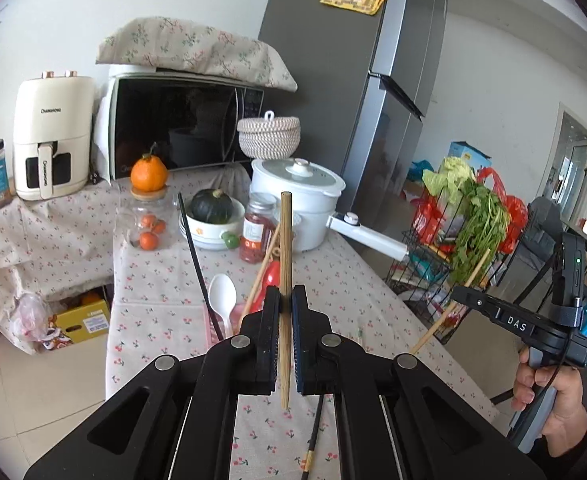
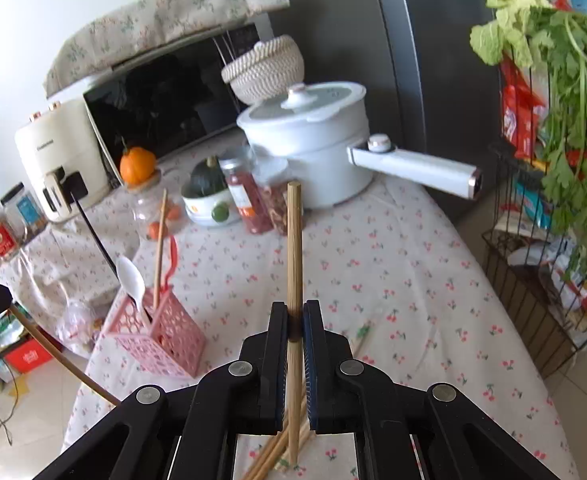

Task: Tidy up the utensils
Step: 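Lower the wooden chopstick into the pink basket with the left tool while the right carries its chopstick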

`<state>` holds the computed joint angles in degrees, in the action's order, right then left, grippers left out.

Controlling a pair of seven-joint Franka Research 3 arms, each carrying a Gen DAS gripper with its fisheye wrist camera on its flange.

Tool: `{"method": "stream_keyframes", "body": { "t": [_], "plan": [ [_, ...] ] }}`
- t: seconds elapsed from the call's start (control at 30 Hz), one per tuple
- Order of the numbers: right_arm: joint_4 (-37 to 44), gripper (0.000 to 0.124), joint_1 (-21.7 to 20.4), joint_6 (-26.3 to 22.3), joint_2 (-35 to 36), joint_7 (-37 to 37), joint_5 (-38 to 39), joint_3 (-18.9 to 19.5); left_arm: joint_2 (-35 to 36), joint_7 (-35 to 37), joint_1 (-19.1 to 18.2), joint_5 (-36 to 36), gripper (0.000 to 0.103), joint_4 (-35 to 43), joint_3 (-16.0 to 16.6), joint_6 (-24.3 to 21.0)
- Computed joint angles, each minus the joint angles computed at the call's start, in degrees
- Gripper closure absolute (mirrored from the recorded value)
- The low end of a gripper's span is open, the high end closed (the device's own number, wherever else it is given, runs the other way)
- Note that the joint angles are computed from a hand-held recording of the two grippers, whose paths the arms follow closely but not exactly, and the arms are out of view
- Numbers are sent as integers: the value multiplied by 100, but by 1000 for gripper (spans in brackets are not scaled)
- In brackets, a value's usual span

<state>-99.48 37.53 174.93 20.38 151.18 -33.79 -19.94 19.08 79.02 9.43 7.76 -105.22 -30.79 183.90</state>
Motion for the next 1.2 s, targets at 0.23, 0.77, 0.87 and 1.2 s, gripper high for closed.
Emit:
{"method": "stream_keyframes", "body": {
  "t": [0.23,0.77,0.87,1.2],
  "plan": [
    [449,118,375,430,261,349,-25,-560,46,-835,-1363,238,97,417,1722,458],
    [1309,118,-55,615,978,-963,1710,134,1259,-1581,-2931,689,97,1846,3766,-268],
    [1434,118,-81,615,1073,-1185,1955,213,1520,-1312,-2260,714,97,2196,2887,-640],
    [1761,118,-84,718,1313,-1884,2702,369,1937,-854,-1555,419,56,2700,1836,-1351]
  ]
}}
